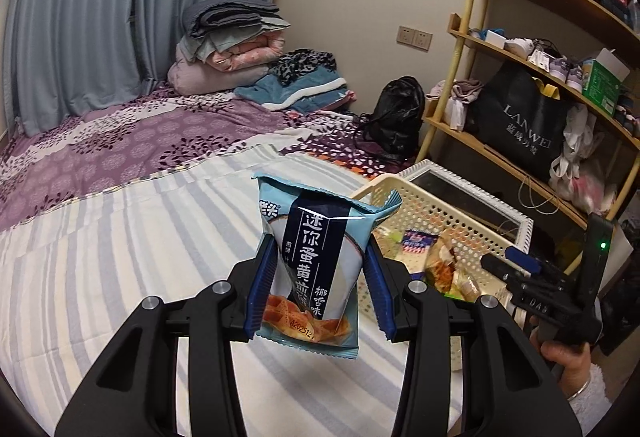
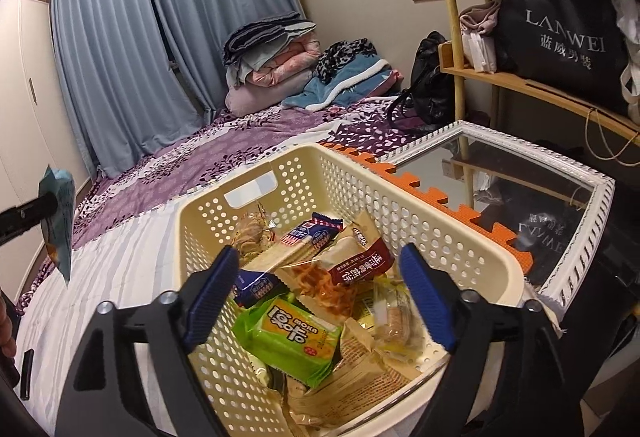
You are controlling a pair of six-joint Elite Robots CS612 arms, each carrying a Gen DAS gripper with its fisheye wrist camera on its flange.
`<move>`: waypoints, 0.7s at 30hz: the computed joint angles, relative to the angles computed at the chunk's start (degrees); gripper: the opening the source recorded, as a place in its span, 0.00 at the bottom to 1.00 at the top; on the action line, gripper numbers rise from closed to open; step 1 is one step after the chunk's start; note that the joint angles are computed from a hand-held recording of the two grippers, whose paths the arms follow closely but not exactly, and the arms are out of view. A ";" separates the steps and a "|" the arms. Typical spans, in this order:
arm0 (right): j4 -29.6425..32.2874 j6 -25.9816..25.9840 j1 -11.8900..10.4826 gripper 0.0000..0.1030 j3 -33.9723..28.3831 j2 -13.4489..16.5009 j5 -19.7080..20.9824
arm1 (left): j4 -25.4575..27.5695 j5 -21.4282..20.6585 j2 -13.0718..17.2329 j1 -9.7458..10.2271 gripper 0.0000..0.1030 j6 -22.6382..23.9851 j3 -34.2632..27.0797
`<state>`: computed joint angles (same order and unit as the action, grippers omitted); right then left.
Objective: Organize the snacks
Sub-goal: 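Open the right gripper over the basket while the left lowers the blue bag in and opens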
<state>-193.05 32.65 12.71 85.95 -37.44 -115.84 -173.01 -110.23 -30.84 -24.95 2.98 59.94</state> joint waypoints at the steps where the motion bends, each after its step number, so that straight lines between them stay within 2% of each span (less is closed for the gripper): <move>1: 0.15 -0.19 -0.01 0.87 0.09 -0.07 -0.22 | 0.39 -0.39 0.21 -0.23 0.43 0.10 -0.56; 4: 1.00 -0.43 0.00 0.92 0.26 -0.26 -0.68 | 1.44 -1.36 0.86 -0.89 0.43 0.81 -2.16; 10: 0.86 -0.36 -0.27 0.93 0.96 -0.49 0.57 | 3.75 -3.30 2.15 -2.27 0.43 2.52 -5.07; 21: 0.54 -0.13 -0.57 0.94 2.43 -1.19 0.44 | 9.79 -5.38 5.51 -4.77 0.43 6.44 -11.62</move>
